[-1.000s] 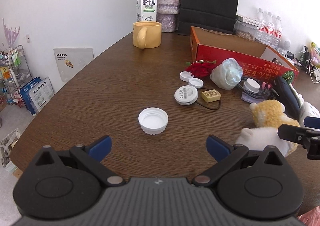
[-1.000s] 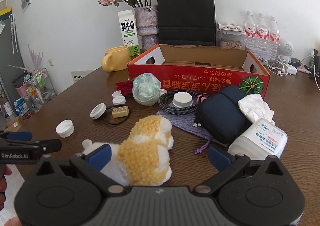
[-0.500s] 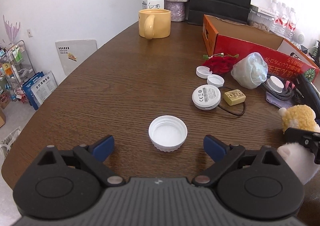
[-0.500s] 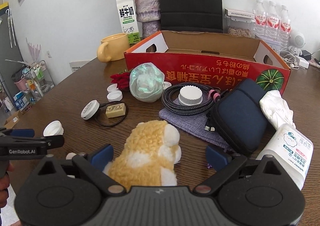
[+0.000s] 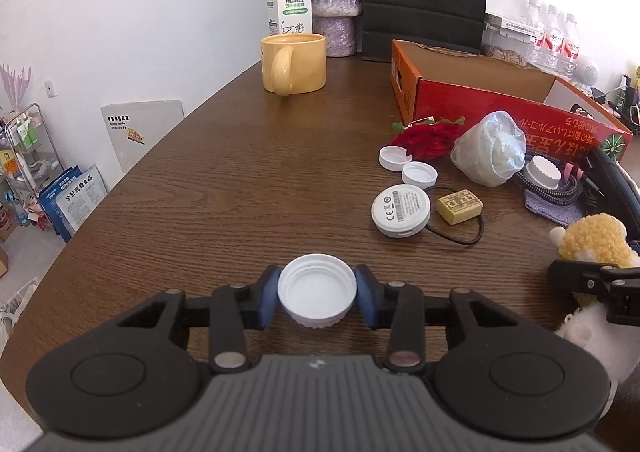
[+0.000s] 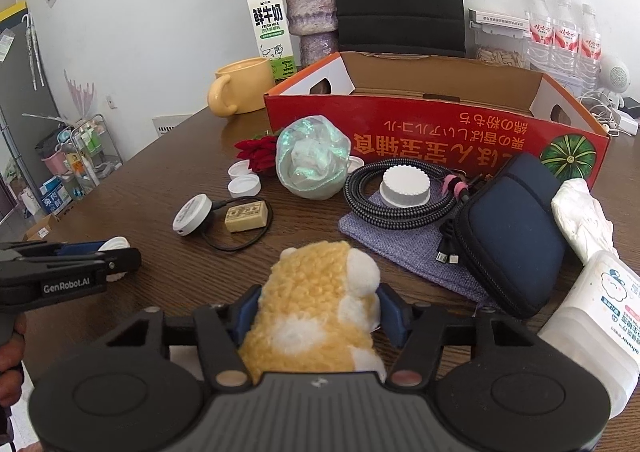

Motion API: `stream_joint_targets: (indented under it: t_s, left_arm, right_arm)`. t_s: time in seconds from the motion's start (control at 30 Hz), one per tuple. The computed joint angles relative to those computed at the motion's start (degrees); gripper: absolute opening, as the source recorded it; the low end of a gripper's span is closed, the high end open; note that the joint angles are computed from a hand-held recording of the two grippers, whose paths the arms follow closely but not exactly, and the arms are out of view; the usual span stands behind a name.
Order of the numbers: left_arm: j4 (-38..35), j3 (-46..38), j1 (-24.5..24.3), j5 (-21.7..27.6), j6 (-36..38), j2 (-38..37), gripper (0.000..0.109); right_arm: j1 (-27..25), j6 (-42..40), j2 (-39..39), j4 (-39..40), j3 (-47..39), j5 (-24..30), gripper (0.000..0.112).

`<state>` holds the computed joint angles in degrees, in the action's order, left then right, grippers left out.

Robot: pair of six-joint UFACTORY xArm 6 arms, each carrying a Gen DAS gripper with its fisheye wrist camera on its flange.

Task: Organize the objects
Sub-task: 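Grasp the plush sheep with the right gripper while the left gripper grasps a white bottle cap, then carry the plush sheep into the cardboard box with the right gripper and release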

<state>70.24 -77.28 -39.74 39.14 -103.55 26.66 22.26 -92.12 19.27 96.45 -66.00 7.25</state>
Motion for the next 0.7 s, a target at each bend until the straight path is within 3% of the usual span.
stream_joint_targets:
  t_s: [0.23,0.7]
  left_arm:
    - [-0.8,0.5,-0.7,0.5,0.1,-0.7,0.041]
    - [2.6,-1.3,-3.6,2.9,-1.2,-2.2,0.041]
  right_arm:
    - [-0.3,-1.1,-1.1,1.6,0.9,0.7,0.051]
    - [-2.6,-17.9,-7.0,17.6,3.8,3.7,0.049]
